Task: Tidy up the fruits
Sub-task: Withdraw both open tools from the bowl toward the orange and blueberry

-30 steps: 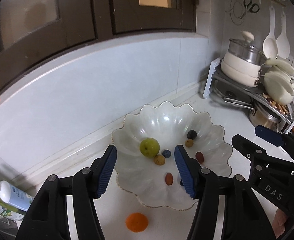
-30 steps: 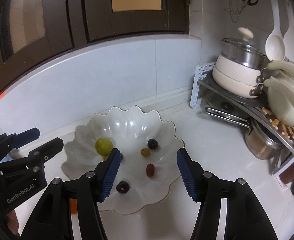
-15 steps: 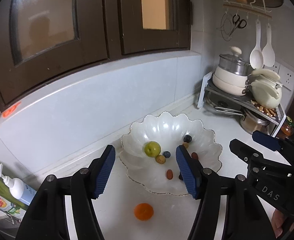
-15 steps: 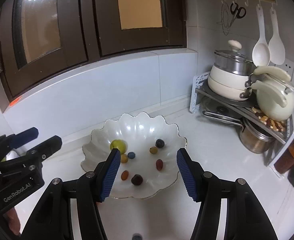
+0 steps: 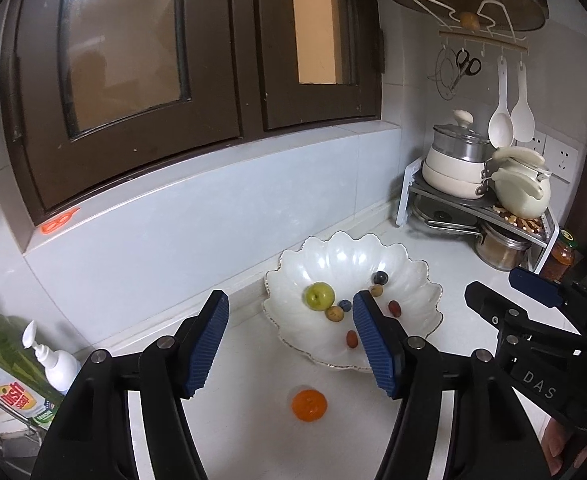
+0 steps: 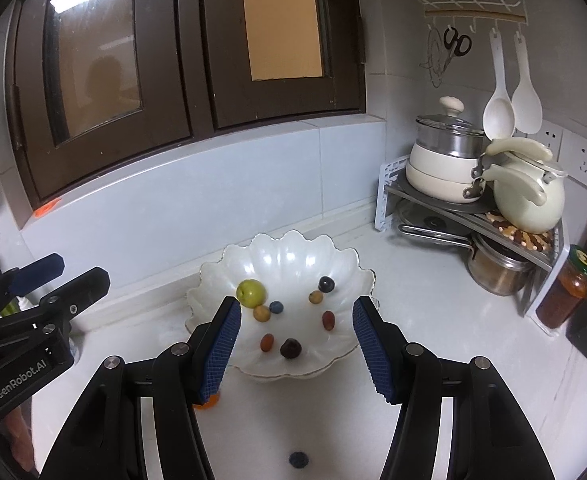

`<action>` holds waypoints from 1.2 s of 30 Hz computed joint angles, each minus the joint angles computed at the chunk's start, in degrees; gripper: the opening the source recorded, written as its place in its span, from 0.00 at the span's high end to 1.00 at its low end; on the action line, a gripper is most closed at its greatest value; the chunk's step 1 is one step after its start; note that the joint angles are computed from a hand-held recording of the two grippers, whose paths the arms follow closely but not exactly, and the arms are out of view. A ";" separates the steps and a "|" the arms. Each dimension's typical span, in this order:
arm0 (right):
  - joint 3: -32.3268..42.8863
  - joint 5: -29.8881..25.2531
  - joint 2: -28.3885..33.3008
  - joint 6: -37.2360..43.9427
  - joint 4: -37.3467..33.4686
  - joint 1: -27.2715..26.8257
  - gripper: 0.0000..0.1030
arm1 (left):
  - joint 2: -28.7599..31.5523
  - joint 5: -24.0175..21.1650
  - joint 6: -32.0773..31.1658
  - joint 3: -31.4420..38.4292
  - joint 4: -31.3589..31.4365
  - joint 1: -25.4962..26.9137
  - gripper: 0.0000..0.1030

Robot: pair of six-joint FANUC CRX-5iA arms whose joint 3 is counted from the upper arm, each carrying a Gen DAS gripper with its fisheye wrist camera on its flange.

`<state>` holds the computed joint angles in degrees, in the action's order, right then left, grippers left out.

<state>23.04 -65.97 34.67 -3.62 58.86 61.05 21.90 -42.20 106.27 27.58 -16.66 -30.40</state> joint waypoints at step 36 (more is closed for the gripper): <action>5.76 -15.70 8.37 -7.98 3.16 8.17 0.42 | -10.60 10.67 -4.31 -20.33 2.37 2.96 0.38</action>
